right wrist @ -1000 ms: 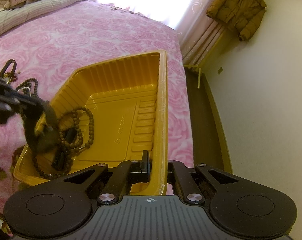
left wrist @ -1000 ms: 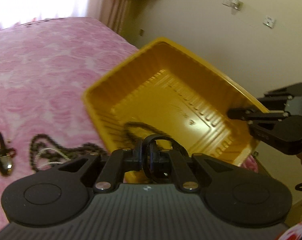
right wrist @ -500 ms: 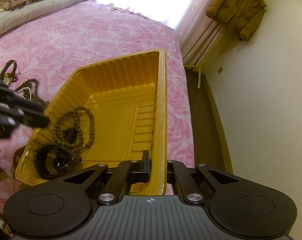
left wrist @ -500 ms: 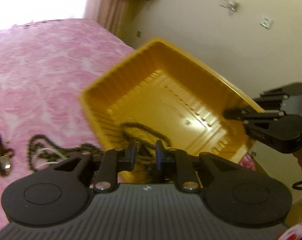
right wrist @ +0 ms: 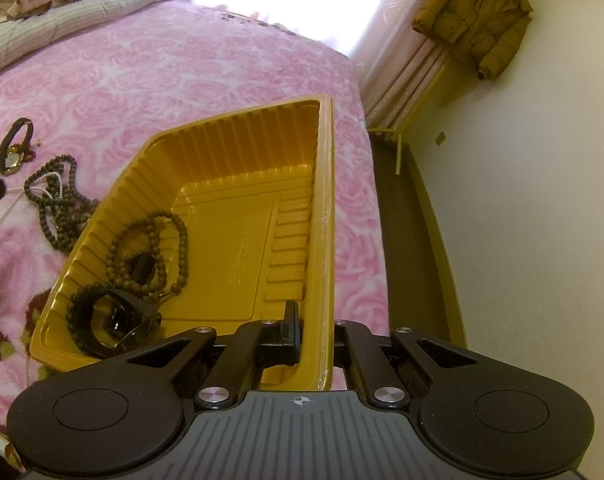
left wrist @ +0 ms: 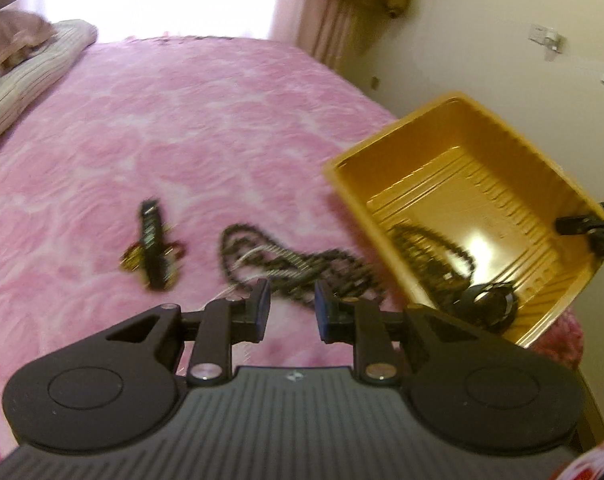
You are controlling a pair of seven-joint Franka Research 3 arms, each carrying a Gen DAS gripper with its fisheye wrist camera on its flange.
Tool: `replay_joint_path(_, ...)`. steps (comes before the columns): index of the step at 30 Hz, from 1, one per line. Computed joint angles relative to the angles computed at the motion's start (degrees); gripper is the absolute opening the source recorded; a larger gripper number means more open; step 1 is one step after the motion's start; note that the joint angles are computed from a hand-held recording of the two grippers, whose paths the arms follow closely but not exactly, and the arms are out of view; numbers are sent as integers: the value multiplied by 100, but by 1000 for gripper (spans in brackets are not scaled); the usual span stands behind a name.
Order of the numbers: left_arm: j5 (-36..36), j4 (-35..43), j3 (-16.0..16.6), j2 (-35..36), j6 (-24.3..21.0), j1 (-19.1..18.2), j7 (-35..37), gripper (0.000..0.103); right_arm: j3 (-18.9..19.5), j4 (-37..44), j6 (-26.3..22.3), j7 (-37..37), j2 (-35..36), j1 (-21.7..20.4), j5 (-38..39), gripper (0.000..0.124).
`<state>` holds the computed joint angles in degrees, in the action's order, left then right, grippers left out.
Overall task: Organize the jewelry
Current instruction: 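Pinch the pearl necklace with the left gripper and lower it into the tray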
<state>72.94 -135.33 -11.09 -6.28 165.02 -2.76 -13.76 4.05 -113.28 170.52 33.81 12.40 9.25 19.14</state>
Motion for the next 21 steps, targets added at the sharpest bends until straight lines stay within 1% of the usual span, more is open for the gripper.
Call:
replay_joint_path(6, -152, -381, -22, -251, -190, 46, -55, 21, -43, -21, 2, 71, 7, 36, -85, 3)
replay_joint_path(8, -144, -440, -73, -310, -351, 59, -85, 23, -54, -24, -9, 99, 3, 42, -113, 3)
replay_joint_path(10, -199, -490, -104, -352, -521, 47, -11, 25, -83, -6, -24, 153, 19, 63, -174, 3)
replay_joint_path(16, -323, -605, -134, -402, -737, 37, 165, 26, -129, 72, -129, 301, 74, 72, -289, 3)
replay_joint_path(18, -358, -589, -134, -350, -771, 23, 233, 26, -125, 82, -150, 325, 84, 60, -294, 3)
replay_joint_path(21, -274, -558, -120, -273, -693, 18, 203, 26, -116, 70, -164, 343, 77, 45, -290, 3)
